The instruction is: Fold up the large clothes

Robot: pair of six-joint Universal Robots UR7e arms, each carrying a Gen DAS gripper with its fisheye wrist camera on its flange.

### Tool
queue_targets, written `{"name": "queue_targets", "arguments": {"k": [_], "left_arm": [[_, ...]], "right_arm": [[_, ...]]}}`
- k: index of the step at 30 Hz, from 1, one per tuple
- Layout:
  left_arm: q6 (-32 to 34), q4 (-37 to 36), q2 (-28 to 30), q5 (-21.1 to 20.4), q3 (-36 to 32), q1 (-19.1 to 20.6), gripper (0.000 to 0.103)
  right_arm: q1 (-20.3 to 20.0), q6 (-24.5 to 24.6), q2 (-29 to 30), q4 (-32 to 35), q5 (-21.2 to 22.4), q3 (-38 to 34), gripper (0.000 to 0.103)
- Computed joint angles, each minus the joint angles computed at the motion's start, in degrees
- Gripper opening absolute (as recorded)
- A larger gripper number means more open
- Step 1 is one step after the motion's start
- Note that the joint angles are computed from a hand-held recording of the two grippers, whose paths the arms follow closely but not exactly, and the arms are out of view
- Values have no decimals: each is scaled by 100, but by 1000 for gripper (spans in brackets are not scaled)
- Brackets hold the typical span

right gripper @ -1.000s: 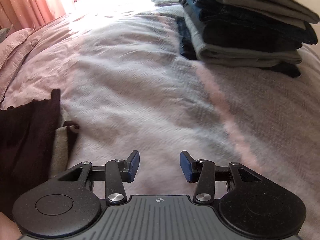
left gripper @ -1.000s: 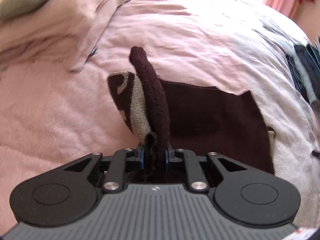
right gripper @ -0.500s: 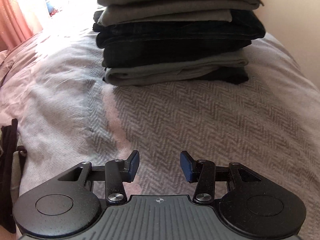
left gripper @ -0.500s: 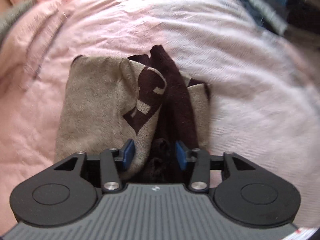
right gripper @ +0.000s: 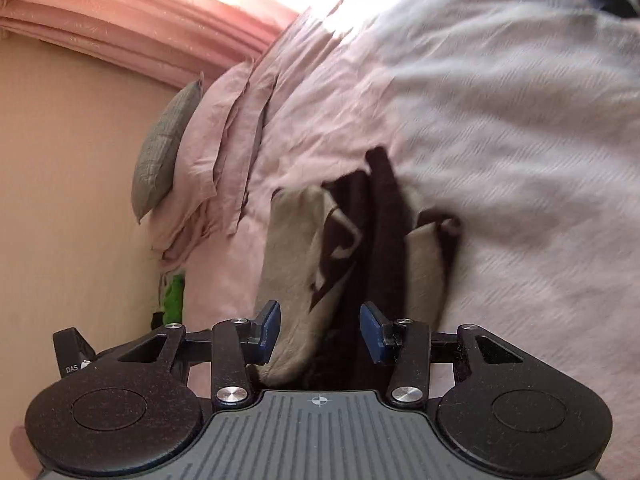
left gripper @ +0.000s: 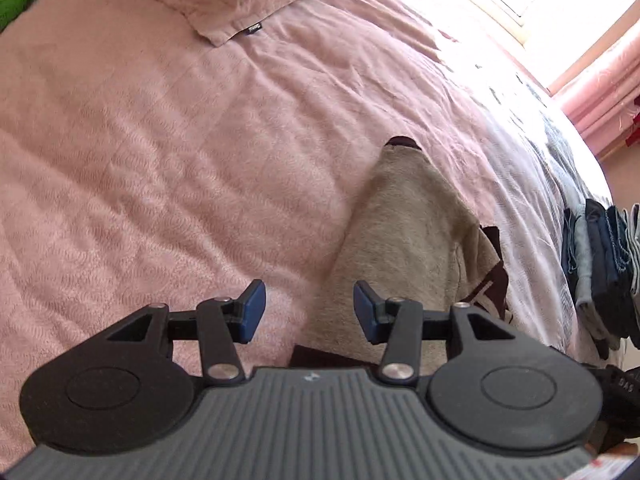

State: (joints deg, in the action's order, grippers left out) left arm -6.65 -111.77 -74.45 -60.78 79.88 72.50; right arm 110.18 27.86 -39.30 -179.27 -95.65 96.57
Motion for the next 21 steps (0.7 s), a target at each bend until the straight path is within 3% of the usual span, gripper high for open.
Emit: {"name": "queue_targets", "arguments": {"k": [7,12,16,17,18,21], "left_arm": [[186,204,60,-148,-168,341,43],[285,261,143,-392,-332,526,43],[409,286,240,-524,-427,578,43],[430,288,269,-549,-446,575,43],[441,294,278,-560,-444,565,43],[495,309,307,-632,-465,531,43]], "right_arm": [[-14,-57,512,644,-455,-620,42],[-251,81,634,147,157,-588,42],[-304,213,839,121,274,-781,41],[-297,184,864,144,248,-813,31],[-282,147,878,170,217,-846,15],[-108,-241,852,-250,-39,-799,12]]}}
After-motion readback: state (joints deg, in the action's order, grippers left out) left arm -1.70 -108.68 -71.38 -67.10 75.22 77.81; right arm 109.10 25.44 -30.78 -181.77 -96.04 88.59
